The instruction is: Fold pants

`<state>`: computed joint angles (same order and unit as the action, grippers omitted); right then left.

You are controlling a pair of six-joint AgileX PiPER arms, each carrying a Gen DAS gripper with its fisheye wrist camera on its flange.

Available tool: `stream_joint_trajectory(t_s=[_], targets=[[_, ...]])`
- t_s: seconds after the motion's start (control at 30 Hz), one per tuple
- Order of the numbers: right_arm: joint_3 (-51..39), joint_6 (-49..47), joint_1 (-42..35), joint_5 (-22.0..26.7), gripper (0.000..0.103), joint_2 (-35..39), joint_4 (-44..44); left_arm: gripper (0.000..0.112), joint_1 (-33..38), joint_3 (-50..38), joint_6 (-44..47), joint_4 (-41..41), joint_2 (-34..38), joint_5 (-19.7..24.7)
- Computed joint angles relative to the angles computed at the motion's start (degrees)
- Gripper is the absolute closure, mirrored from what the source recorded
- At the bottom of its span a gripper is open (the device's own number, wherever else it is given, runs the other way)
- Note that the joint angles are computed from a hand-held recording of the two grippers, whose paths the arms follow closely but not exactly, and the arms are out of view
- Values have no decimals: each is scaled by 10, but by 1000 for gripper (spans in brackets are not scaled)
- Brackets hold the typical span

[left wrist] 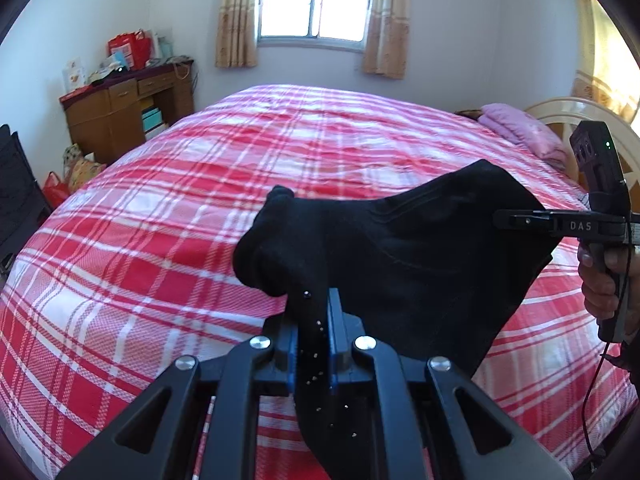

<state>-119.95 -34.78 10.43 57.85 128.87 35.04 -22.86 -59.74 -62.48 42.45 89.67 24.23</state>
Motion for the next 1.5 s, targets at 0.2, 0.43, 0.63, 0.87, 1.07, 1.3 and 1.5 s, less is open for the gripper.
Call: stream_joint_trajectory(t_s=[0.2, 0.43, 0.63, 0.87, 1.07, 1.3, 1.5], targets=[[-56, 25, -2, 28, 77, 66, -11, 87, 9, 5, -19, 17, 32, 2], [-100, 55, -22, 61, 51, 95, -7, 46, -9, 12, -113, 100, 37, 60], [33, 33, -62, -14, 45, 13, 31, 25, -16, 59, -215, 140, -3, 100], [279, -76, -109, -131, 45, -168, 68, 25, -63, 30, -227, 163, -33, 177], [441, -195, -167, -149, 35, -323, 153, 24, -125, 4, -266, 202, -73, 221], [517, -269, -197, -140, 34, -431, 197, 20, -195, -7, -297, 223, -87, 271], [550, -308, -202, -133, 33, -482, 225, 19, -248, -17, -296, 242, -85, 303]])
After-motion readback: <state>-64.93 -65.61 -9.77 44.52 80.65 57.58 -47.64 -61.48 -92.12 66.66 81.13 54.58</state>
